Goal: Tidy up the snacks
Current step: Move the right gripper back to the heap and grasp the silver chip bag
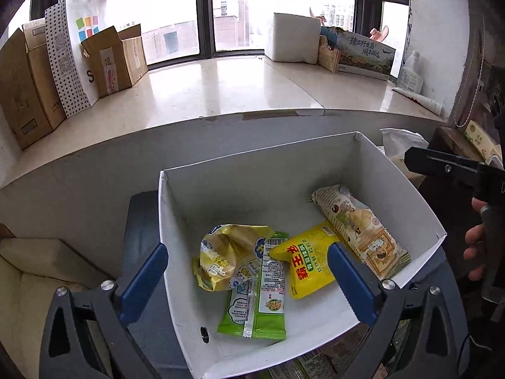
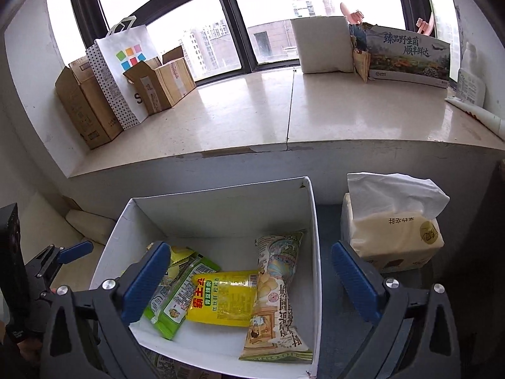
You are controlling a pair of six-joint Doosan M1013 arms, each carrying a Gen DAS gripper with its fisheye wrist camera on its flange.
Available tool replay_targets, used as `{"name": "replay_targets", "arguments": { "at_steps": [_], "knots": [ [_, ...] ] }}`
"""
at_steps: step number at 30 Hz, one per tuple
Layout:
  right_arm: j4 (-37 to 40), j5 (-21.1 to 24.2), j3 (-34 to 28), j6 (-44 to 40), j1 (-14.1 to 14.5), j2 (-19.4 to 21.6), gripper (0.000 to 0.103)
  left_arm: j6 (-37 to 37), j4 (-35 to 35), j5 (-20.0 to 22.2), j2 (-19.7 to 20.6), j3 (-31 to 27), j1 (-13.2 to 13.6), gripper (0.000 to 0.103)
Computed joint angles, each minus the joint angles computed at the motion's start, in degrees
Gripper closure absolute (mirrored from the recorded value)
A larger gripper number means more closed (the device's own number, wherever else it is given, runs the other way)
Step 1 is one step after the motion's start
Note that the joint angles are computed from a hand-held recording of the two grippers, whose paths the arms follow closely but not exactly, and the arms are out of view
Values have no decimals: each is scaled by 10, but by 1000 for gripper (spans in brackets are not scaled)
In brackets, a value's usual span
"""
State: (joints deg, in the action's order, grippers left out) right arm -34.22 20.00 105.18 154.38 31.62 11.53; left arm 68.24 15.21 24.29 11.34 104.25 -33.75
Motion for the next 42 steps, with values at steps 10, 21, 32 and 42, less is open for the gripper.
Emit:
{"name": "replay_targets", "arguments": {
  "at_steps": [10, 21, 32, 42],
  "knots": [
    [-302, 8, 57, 296, 54, -54, 0, 2, -13, -18, -63, 48, -10, 0],
    [-418, 48, 141, 450, 149, -119, 0, -106, 66, -65, -172, 156, -63, 0],
    [-296, 52, 188, 453, 174, -95, 0, -160, 61, -43, -199, 208, -89, 0],
    [-197, 47, 145, 325, 133, -41, 0, -159, 50, -39, -211, 222, -87, 0]
  ]
}}
